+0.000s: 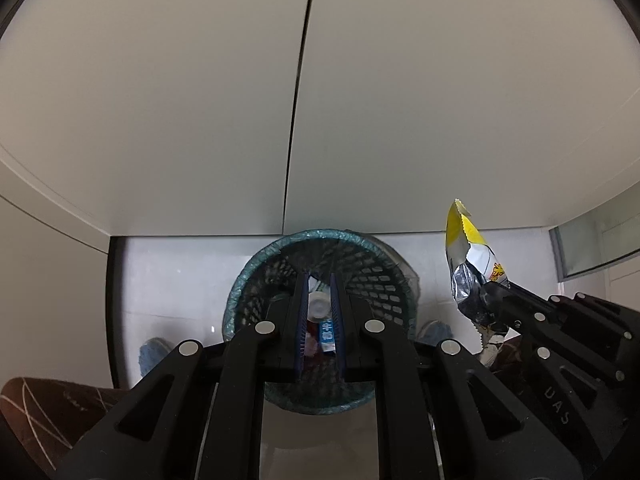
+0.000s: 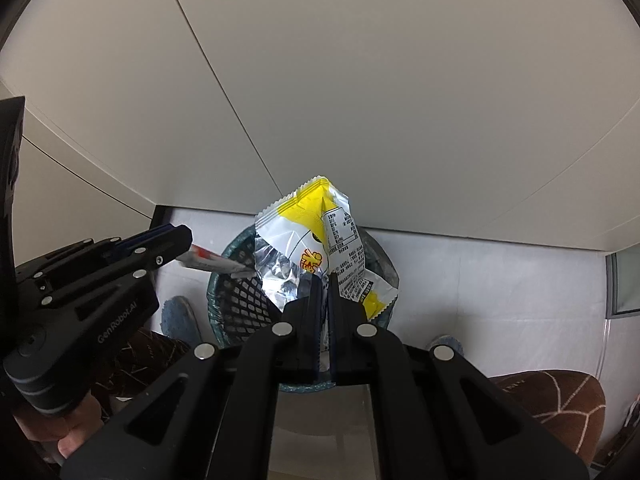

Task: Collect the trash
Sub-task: 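Lift both held items and lower them toward the teal wastebasket, then open the left tool over the wastebasket while the right tool releases the yellow wrapper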

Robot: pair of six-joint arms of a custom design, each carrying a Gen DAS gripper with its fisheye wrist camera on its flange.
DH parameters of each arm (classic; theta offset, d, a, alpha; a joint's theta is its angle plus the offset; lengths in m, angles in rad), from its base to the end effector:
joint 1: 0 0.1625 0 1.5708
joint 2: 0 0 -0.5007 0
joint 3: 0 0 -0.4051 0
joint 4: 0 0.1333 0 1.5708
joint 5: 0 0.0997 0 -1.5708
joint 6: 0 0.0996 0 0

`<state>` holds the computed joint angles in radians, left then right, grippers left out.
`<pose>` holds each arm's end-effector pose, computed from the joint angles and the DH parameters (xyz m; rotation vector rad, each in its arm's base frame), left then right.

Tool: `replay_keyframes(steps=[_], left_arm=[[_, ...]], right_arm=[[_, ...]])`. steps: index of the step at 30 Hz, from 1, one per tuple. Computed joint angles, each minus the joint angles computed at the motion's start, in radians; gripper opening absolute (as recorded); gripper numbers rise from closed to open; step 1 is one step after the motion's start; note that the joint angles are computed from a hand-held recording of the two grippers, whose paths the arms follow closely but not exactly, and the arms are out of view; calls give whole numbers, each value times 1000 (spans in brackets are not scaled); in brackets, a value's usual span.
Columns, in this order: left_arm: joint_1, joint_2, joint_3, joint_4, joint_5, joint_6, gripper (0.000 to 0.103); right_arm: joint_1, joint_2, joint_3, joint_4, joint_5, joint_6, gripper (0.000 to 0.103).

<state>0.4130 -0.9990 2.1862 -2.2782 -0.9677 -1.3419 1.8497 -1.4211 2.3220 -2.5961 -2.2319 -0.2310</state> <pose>-0.3572 -0.3637 0.0891 -0.0397 2.4612 -0.5350 0.1891 -0.3982 0.2744 0.5738 -2.4115 0.1747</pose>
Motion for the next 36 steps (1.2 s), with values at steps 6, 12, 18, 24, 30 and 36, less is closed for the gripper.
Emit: replay_keyframes(steps=[6,12,18,24,30,36], left_arm=[[12,3,2,12,-9,-3,13],[-7,-36,-2,100,22,-48,35],[-28,-85,-18,221,50,-119,59],[-36,-118,-26,286,48,-159,64],[-33,-130,-25,297,34,-181,64],[-32,-140,-32,308,34,-185,67]], right_arm=[[-15,21,-12,24,0,5,2],[-29,49,-21,59,14,2,2],[-39,97,-18,51,19,1,3],[-71,108,-3,45,29,0,5],[-79,108,5,49,47,7,16],[-58,94,11,47,55,12,37]])
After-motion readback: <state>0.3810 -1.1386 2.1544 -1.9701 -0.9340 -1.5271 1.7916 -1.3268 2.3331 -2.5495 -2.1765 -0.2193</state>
